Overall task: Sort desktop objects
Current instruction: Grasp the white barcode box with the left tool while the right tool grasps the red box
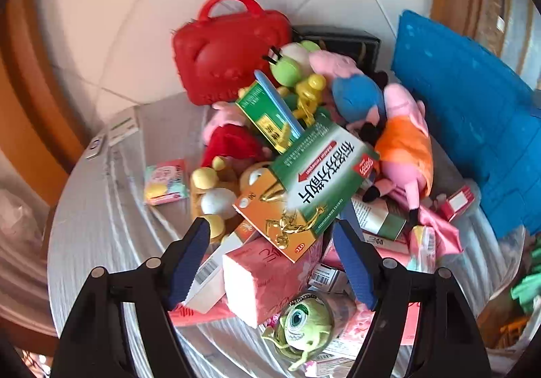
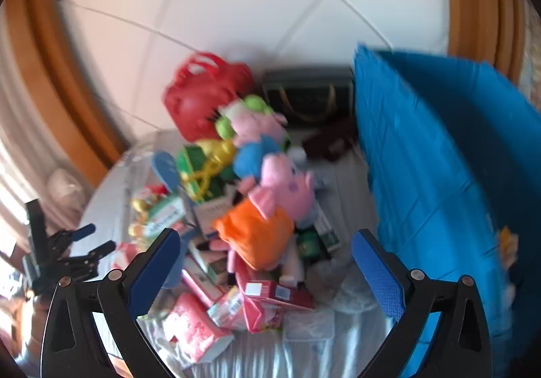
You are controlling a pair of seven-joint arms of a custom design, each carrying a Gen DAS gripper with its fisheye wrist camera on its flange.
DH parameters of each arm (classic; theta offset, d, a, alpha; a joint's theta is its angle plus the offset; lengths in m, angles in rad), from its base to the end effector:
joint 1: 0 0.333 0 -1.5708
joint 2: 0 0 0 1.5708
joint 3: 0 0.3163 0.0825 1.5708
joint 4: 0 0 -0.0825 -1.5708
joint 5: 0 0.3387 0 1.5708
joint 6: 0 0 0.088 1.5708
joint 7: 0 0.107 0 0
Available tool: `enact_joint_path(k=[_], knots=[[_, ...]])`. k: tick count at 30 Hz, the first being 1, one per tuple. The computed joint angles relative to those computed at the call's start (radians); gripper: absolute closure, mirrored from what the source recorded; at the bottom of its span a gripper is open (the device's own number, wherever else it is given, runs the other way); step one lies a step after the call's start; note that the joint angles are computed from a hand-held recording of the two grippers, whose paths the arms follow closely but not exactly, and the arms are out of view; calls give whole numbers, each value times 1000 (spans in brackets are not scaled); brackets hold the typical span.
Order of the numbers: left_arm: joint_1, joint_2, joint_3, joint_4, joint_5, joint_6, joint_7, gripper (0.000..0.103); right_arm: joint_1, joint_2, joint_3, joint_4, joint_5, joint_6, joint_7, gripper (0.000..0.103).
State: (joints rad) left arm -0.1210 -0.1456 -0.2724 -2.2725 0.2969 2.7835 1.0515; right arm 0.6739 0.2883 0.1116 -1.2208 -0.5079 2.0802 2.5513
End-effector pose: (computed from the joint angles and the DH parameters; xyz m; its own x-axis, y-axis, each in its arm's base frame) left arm 0.4564 -0.2098 0.5132 -0.1387 -0.9898 0.0309 -0.7732 0.0888 -0.6279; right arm 0.4746 0.4203 0.6800 -0.0324 -0.9881 -0.1507 -0.7484 0.1239 -0.6516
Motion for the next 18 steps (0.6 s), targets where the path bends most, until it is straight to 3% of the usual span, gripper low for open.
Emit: enact_joint_path(k=[6,10,14,18], knots=[[-53,128,48,81,-173,25,301,28,-10,89,-12,24,76,-28,76,0],[-72,233,59,195,-260,-32,476,28,-21,106,-14,1,119,-12,103,0],[-90,316,72,283,-309,-38,546,5,-28,138,-21,25,144,-32,122,0],[-91,386,68,360,-389,-73,589,2,-45,213,-21,100,195,-46,101,0]])
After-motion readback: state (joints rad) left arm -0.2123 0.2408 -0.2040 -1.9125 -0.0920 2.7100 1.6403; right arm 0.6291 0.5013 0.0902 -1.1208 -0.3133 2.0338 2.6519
